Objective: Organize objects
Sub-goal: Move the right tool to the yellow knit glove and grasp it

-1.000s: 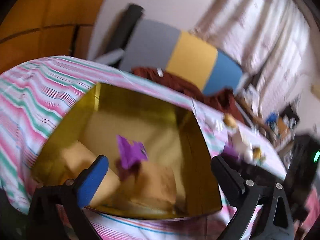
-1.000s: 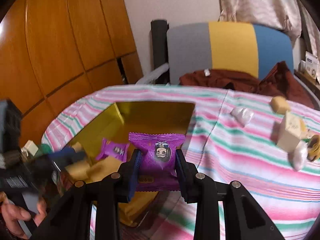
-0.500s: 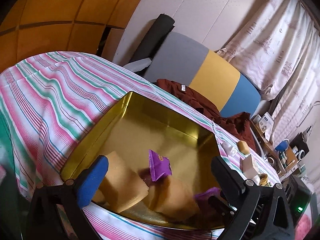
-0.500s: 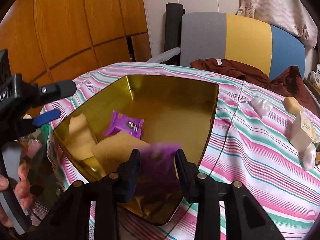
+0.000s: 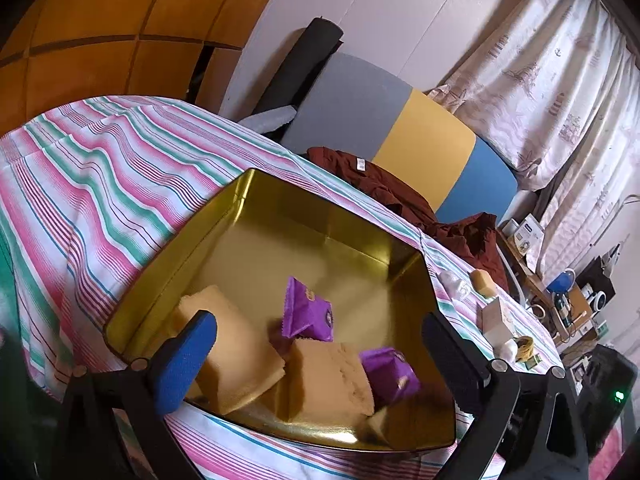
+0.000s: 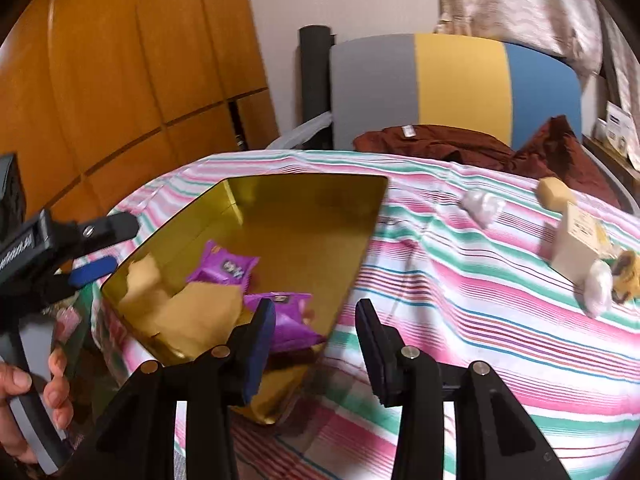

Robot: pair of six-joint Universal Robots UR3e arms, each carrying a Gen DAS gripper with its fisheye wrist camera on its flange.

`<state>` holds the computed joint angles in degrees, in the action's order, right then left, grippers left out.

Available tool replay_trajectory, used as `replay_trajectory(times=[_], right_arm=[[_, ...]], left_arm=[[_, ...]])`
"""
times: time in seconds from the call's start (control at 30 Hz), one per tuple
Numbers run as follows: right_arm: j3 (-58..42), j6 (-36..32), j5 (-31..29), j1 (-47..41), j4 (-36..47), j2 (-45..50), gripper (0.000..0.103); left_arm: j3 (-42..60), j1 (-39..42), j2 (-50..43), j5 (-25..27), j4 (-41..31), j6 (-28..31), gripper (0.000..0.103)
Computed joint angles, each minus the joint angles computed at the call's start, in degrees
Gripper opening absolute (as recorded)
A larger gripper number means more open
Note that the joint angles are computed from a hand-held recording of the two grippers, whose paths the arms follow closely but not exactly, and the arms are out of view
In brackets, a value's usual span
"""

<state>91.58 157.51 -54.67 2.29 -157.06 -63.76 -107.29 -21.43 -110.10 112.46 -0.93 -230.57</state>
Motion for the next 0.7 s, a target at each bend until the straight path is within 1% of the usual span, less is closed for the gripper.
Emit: replay_trajectory(times=[0.27,0.4,0.5,0.7], right_arm=[[-1.2,2.4,-1.3,-2.9,0.3,1.1,0.042],[-1.8,2.9,-2.9,-3.8,0.9,2.0,0.042],[-1.8,2.3,-3.8,-4.8,1.1,2.5,0.042],[-2.7,0.8,-6.9,-9.3,0.7,4.3,0.042]], left_arm=[[4.4,-1.9,-2.5,-0.8,-2.1,2.2,0.103],[6.8,-2.7,-4.1,-3.4,-3.1,3.5,0.103],[8.9,-3.4,-5.2,-4.9,-4.0,4.6,0.103],[14.2,-5.7,-7.8,-5.7,-5.9,8.5,0.103]])
